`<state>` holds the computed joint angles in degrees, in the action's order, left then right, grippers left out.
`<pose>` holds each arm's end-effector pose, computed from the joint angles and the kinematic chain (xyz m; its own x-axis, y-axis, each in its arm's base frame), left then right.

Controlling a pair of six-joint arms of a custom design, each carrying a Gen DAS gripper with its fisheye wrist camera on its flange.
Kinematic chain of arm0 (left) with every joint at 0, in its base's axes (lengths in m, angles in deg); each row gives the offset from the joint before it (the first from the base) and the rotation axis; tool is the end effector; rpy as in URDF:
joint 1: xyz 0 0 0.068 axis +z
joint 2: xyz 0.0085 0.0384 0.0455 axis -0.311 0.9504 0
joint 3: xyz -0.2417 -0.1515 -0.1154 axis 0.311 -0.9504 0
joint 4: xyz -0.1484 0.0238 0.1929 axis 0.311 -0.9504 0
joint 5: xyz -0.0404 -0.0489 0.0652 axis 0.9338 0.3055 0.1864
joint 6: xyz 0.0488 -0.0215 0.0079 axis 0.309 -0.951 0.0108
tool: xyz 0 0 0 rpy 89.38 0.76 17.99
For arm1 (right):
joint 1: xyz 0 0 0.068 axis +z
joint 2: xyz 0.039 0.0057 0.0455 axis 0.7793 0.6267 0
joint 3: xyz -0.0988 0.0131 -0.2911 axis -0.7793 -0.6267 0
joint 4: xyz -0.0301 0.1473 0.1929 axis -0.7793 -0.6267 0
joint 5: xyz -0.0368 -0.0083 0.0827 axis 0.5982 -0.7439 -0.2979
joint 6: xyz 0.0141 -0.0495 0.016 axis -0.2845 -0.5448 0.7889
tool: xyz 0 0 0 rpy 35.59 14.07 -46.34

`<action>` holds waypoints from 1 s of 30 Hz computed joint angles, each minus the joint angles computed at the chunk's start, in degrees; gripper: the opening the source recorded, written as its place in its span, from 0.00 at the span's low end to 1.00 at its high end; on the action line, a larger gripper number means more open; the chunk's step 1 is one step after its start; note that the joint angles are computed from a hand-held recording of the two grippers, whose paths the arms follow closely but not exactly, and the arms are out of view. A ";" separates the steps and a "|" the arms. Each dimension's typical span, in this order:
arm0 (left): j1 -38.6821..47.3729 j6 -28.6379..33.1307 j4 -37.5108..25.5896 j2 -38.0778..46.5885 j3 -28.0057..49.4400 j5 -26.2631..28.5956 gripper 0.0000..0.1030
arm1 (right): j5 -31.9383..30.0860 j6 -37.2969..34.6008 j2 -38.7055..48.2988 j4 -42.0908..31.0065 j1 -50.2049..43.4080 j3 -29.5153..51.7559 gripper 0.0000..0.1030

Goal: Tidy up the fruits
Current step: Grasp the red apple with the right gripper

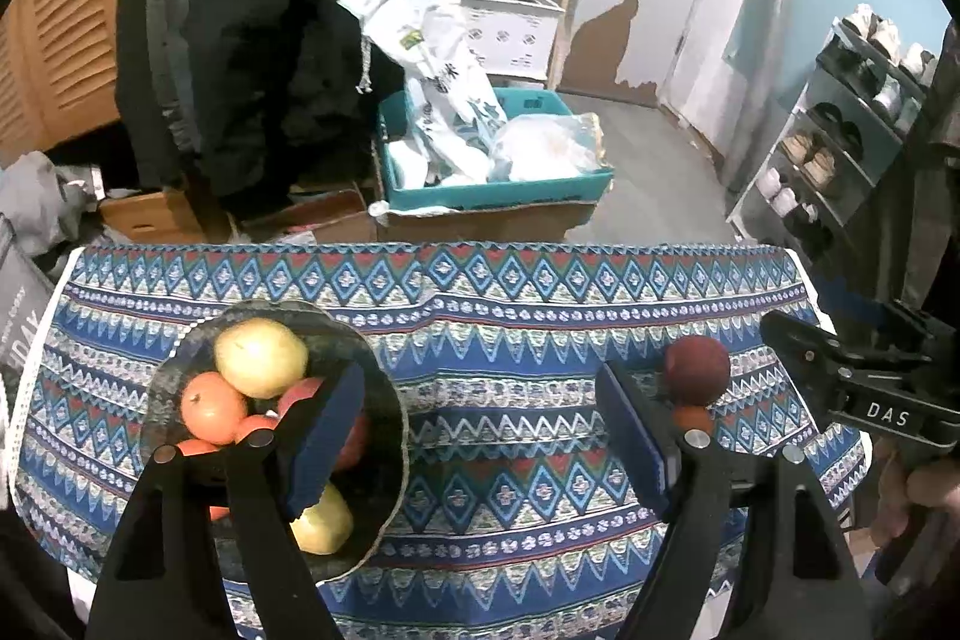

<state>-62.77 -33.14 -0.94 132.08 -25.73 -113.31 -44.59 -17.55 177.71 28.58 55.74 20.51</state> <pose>0.2754 -0.2520 0.1778 -0.7732 -0.1390 -0.6188 -0.0759 0.9889 -0.1274 0.3378 0.0334 0.1909 -0.7718 -0.2641 -0.5784 -0.3438 0.9386 0.0302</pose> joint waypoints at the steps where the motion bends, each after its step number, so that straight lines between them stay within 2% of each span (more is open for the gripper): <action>1: -0.05 0.03 -0.20 0.75 0.82 0.25 0.78 | -0.09 -0.15 0.40 0.08 -0.68 0.05 0.82; 12: 2.06 1.51 -1.64 8.88 7.96 2.95 0.78 | -0.01 -0.65 10.70 0.48 -6.50 4.16 0.82; 30: 5.14 2.84 -2.34 21.92 17.34 8.71 0.78 | 1.04 0.77 28.59 -1.45 -4.76 13.91 0.82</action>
<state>-57.64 -30.30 -3.27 154.00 -8.39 -104.61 -43.55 -16.78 206.31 27.13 50.98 34.43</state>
